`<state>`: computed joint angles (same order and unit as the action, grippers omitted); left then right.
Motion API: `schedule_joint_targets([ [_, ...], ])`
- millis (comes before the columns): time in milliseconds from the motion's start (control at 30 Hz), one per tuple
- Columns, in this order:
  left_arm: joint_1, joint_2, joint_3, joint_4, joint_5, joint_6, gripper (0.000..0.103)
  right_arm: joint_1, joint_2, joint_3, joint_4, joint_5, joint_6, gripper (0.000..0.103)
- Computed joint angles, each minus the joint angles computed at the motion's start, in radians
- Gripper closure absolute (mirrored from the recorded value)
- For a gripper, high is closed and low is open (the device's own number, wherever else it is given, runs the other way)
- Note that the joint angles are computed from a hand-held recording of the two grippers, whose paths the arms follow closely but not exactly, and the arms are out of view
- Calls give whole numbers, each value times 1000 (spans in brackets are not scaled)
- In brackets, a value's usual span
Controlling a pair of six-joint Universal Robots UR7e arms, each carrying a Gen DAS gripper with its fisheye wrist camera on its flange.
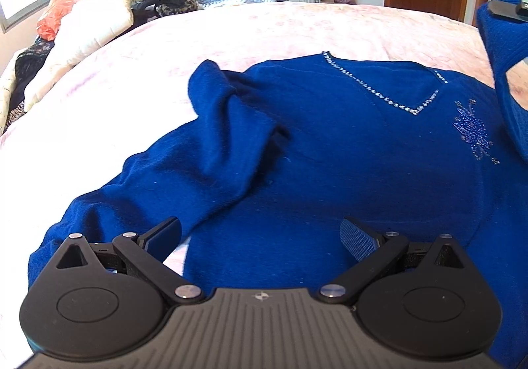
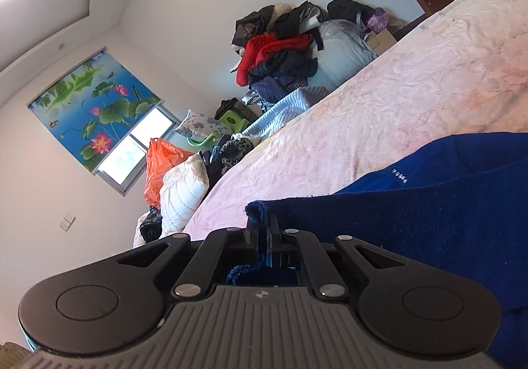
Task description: Fold small clothes
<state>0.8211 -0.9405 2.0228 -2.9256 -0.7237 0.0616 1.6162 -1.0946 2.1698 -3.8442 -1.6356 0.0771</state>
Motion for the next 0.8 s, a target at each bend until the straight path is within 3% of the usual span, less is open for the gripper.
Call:
schedule_joint_targets([
  [800, 53, -43, -9, 30, 11, -14, 0, 54, 283, -404, 317, -29, 30, 95],
])
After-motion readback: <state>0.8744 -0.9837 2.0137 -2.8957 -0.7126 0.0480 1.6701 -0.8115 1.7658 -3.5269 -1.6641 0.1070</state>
